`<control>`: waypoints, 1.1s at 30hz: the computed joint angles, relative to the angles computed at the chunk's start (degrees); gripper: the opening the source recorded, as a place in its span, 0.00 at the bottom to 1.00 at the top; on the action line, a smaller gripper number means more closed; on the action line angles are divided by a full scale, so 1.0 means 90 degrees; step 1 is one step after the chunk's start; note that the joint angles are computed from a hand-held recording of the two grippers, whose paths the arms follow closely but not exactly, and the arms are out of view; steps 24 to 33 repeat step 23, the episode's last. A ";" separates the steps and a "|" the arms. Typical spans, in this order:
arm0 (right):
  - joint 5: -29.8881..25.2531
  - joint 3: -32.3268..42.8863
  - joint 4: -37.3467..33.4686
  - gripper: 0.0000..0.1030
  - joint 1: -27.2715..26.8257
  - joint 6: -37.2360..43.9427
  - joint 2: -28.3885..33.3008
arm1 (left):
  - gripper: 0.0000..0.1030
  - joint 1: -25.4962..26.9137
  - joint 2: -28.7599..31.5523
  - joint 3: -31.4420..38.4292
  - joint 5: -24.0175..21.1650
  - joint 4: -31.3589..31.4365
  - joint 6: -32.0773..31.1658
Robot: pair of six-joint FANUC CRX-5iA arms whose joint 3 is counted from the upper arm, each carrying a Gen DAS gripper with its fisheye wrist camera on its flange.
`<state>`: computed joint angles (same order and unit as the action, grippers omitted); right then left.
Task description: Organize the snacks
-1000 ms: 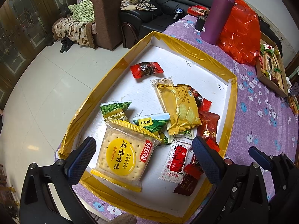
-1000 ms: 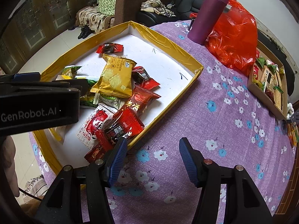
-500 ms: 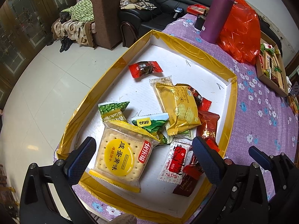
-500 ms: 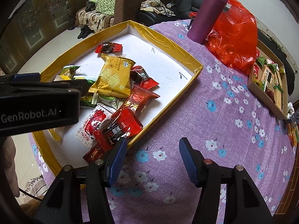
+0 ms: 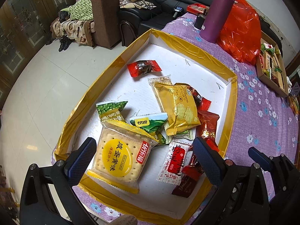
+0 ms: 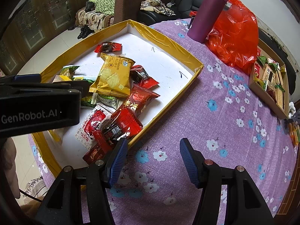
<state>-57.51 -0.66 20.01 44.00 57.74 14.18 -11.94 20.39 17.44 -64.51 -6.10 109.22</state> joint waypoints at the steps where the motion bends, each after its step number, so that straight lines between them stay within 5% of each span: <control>1: 0.0002 -0.0011 -0.0003 0.58 -0.0001 -0.0001 -0.0006 | 1.00 0.0016 -0.0011 -0.0024 0.0031 0.0049 -0.0017; 33: 0.0182 -0.0333 -0.0214 0.58 -0.0061 0.0104 -0.0305 | 1.00 -0.0007 -0.0116 -0.0013 0.0161 -0.0136 0.0249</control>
